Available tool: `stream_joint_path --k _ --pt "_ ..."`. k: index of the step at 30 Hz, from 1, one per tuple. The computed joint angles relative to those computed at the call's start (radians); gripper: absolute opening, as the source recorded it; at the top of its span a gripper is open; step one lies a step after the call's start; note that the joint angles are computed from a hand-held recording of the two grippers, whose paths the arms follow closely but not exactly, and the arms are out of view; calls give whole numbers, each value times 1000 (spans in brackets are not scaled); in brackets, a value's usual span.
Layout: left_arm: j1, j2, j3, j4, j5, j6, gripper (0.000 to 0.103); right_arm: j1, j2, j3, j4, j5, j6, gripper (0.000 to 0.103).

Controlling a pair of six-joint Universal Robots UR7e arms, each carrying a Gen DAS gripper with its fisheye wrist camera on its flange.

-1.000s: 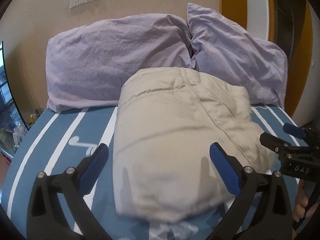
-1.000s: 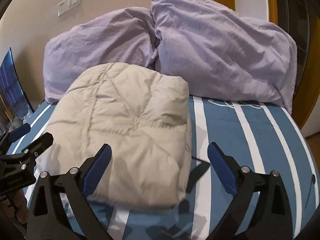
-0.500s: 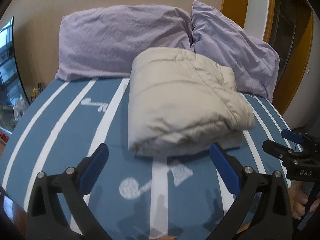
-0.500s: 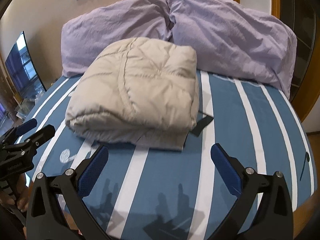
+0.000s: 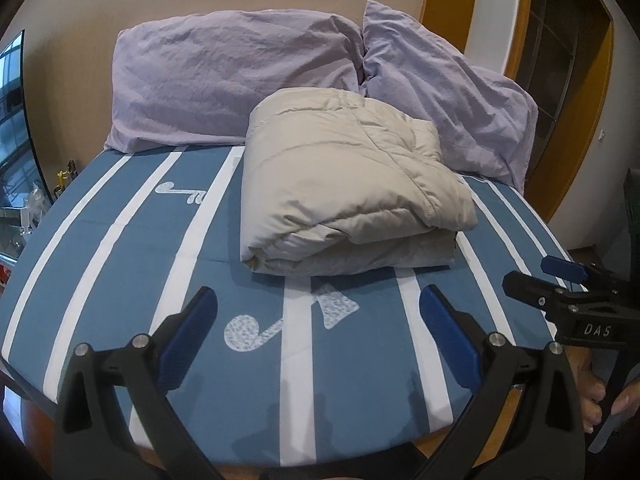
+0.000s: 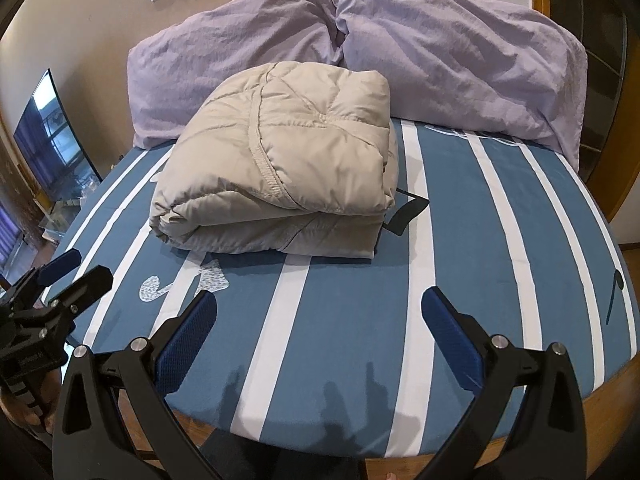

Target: Fold large clothes

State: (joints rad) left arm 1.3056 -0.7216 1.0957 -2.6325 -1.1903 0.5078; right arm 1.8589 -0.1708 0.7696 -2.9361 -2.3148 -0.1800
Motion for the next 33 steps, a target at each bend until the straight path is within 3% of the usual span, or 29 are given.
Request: stream_joint_path --k 12,33 --pt "-8 -42 64 -32 -22 0 101 10 -26 55 -15 9 30 102" --pt "-6 -46 60 -6 -35 -17 101 11 -36 74 -13 17 51 102"
